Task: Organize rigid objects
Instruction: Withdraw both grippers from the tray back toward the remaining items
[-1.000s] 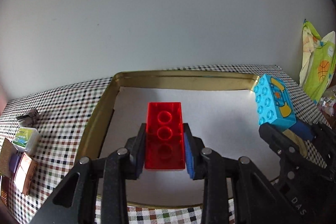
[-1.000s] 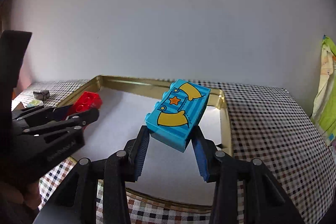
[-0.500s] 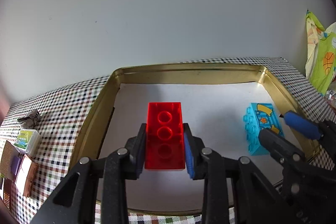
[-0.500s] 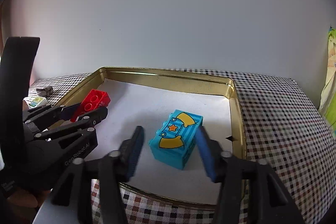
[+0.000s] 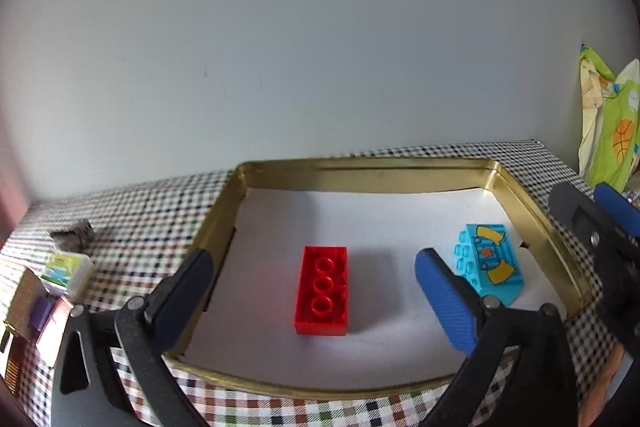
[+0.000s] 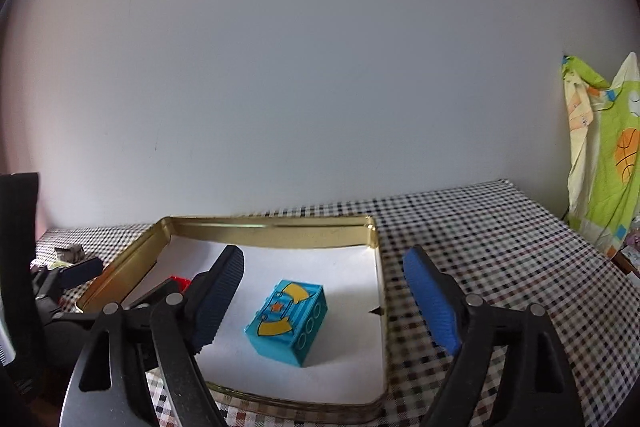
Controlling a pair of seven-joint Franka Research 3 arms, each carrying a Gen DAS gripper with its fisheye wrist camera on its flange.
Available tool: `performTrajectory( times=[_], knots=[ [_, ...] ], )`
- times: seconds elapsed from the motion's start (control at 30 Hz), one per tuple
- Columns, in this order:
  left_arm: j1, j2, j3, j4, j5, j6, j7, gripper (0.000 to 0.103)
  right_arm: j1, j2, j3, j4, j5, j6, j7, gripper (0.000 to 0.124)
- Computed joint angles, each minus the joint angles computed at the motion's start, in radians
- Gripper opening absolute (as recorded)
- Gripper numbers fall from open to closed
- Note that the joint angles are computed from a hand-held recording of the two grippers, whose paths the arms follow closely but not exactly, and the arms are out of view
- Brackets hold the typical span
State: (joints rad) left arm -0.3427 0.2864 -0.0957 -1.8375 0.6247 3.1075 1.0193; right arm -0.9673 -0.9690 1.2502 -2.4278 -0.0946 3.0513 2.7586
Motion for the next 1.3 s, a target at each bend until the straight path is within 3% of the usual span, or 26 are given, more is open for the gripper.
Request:
performTrajectory(
  times=[0.03, 0.07, 0.17, 0.27, 0.37, 0.5, 1.3],
  knots=[
    [-0.046, -0.006, 0.058, -0.004, 0.051, 0.005, -0.060, 0.103, -0.002, -0.008, 0.000, -0.001, 0.001, -0.004, 0.005, 0.084],
    [-0.063, -0.008, 0.081, -0.005, 0.078, 0.004, -0.092, 0.103, -0.003, -0.014, 0.002, -0.001, 0.002, -0.006, 0.009, 0.084],
    [-0.019, -0.010, 0.033, -0.009, 0.054, -0.027, -0.075, 0.103, -0.004, -0.026, 0.003, -0.005, 0.000, -0.007, 0.014, 0.084],
    [-0.031, -0.022, 0.062, -0.021, 0.091, -0.011, -0.141, 0.103, -0.010, -0.064, 0.011, -0.003, 0.000, -0.014, 0.030, 0.084],
    [-0.120, -0.035, 0.180, -0.013, 0.294, -0.009, -0.336, 0.103, -0.002, -0.117, 0.010, -0.010, 0.005, -0.023, 0.049, 0.084],
    [-0.152, -0.047, 0.231, 0.001, 0.499, -0.015, -0.522, 0.103, -0.007, -0.184, 0.015, -0.018, 0.008, -0.027, 0.075, 0.084],
    [0.108, -0.133, 0.031, -0.093, 0.698, -0.025, -0.743, 0.103, 0.003, -0.251, 0.022, -0.001, -0.008, -0.108, 0.107, 0.084]
  ],
)
